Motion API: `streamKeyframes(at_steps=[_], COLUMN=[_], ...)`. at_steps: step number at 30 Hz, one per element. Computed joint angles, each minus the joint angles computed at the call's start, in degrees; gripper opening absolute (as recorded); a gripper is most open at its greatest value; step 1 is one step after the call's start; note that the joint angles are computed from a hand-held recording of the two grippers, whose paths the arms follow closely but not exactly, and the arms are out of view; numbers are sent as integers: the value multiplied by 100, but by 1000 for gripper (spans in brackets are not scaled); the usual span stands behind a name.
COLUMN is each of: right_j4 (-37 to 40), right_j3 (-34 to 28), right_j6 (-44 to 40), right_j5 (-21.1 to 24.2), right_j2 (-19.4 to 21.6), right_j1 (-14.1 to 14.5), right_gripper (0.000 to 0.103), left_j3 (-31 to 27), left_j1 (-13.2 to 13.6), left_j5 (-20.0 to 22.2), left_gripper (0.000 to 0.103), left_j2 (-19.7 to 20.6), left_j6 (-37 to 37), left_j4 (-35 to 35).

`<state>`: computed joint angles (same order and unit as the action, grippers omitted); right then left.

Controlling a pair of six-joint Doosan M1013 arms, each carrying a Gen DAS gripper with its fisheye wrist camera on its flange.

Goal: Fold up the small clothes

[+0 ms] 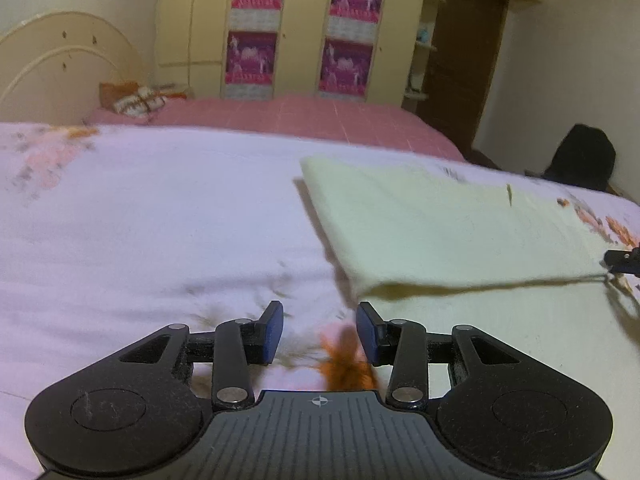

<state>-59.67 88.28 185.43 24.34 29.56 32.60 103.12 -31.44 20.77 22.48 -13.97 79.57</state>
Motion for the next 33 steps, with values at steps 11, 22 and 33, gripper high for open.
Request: streamKeyframes(at_steps=[11,22,33], right_j4=[442,-395,1295], right_j3=[81,-103,-1154], right_j6=[-303,-126,-3870], right_j5=[-197,67,-225], right_j2=[-120,9,730], right_j1=[-143,-103,121], right_gripper=[6,22,22], left_j3=[-587,-1246,-1937], left_j1=[7,-3,-259], left_j5=[-389,-255,-353], left_gripper=[41,41,70], left_j2=[289,736,1204], left_j6=[283,1308,2887], left_j4=[-52,-727,-1601])
